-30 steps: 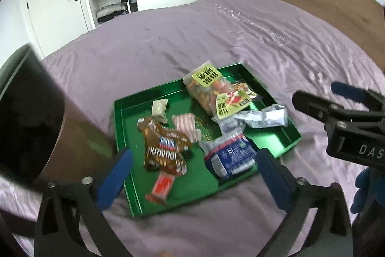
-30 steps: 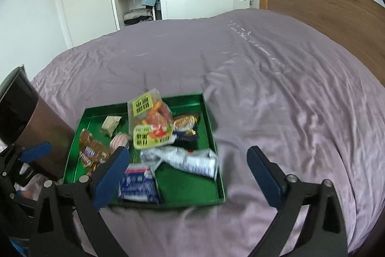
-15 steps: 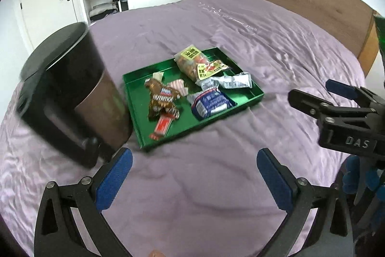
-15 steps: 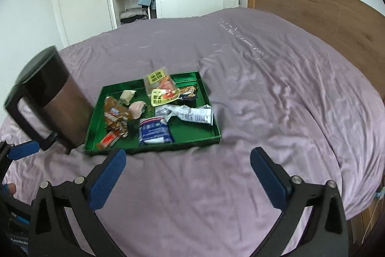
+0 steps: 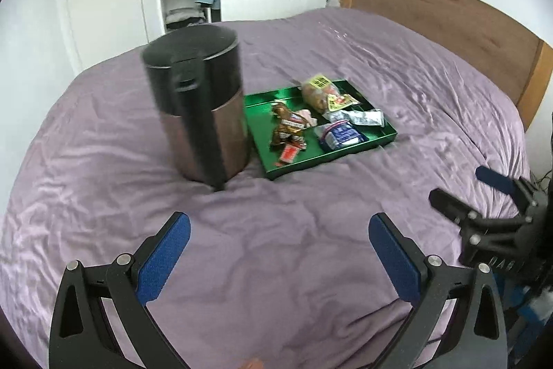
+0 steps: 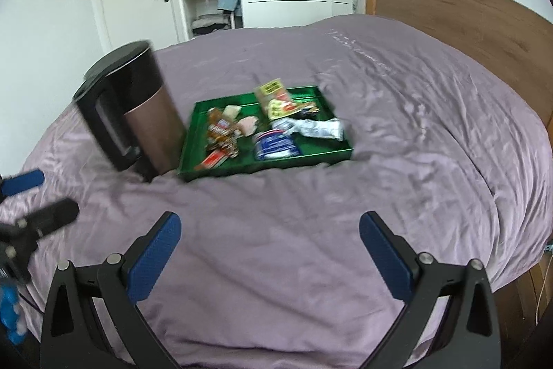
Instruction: Organize snacks
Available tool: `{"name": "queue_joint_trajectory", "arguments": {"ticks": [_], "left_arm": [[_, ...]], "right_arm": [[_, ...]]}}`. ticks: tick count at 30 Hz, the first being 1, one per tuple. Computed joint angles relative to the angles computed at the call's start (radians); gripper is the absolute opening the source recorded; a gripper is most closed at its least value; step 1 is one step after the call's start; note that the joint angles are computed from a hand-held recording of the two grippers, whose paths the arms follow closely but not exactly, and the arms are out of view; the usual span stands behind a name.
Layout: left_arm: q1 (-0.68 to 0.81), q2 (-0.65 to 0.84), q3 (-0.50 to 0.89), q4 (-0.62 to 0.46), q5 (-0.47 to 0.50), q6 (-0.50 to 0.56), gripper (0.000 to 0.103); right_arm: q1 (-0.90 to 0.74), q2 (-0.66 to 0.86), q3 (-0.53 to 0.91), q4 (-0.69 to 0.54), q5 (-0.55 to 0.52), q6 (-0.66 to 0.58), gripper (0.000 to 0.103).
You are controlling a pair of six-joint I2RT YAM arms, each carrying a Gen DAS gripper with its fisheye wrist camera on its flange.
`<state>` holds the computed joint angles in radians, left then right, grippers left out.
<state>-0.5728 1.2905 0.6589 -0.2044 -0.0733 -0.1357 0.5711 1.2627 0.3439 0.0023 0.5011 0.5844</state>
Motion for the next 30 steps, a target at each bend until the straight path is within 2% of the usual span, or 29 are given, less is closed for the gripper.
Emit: {"name": "queue_joint_trajectory", "arguments": {"ticks": [5,13,23,30], "left_arm": [[0.088,-0.074,-0.053,-0.020,0.034,0.051,0.102],[0.162,-0.108,-0.086,0.004,0.092,0.090,0.101],[0.167,-0.027,-0.107,0.065,0.077,0.104,0.102],[0.182,0.020,-0.121,0.111,0.064,0.117,0.102]], "right_arm": [[0.099,0.090,0.057,0.001,0.057,0.061,0.103],[0.121,0.170,0.124,-0.014,0.072,0.029,0.103],[0.031,0.203,0.079,0.067,0.034,-0.023,0.103],[-0.058,0.272,0.046,0.173,0.003,-0.136,0.103]]}}
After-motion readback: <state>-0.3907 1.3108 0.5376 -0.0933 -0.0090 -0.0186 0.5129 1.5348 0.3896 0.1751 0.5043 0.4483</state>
